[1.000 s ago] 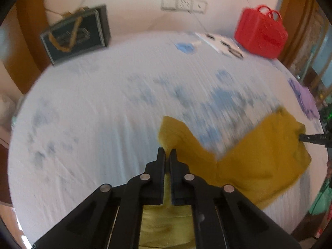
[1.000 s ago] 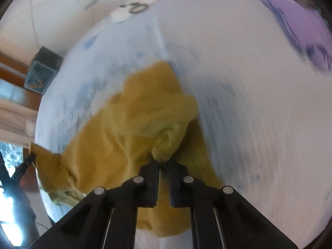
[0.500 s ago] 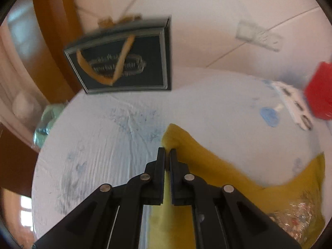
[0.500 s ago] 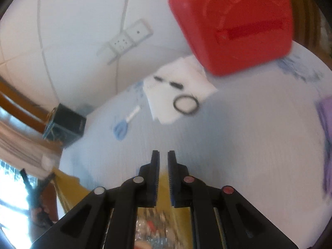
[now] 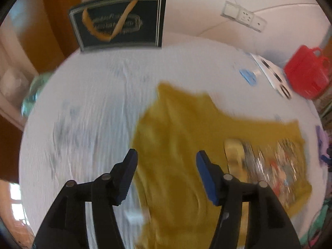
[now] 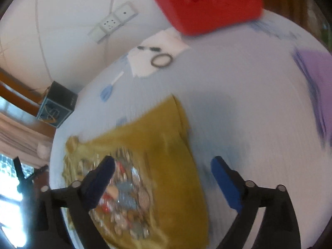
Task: Fold clothes
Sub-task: 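Lay the shirt flat on the bed and open both grippers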
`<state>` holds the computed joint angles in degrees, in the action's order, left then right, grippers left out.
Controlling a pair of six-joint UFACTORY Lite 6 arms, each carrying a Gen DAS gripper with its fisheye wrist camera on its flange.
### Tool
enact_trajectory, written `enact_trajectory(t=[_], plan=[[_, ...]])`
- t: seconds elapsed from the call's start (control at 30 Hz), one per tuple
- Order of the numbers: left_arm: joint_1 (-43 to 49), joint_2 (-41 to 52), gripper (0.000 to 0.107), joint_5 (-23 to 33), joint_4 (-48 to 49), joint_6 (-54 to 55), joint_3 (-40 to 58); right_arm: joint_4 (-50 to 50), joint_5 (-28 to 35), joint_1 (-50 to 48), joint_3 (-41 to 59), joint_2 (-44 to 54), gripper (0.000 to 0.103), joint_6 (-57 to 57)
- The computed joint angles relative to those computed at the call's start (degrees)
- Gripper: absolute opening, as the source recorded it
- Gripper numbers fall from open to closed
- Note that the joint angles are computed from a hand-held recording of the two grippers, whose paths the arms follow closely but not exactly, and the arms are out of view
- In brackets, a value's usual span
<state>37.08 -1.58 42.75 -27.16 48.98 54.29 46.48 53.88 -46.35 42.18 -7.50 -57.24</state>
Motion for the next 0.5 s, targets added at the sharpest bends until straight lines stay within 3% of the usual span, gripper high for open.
enact_trajectory(t=[0.23, 0.4, 0.5], plan=[[13.97, -18.16, 0.058, 1.44, 3.09, 11.30, -23.63, -7.92, 14.21, -23.73, -9.47, -8.29, 0.098, -9.84], [19.91, -24.98, 0.058, 0.57, 4.70, 16.72, -33.82, -14.69, 12.23, -28.07, -12.70, -10.72, 0.081, -11.12], [21.84, -29.27, 0.058, -0.69, 6.55, 17.72, -38.85, -18.39, 6.68, -26.52, -16.21, -14.73, 0.068, -10.83]])
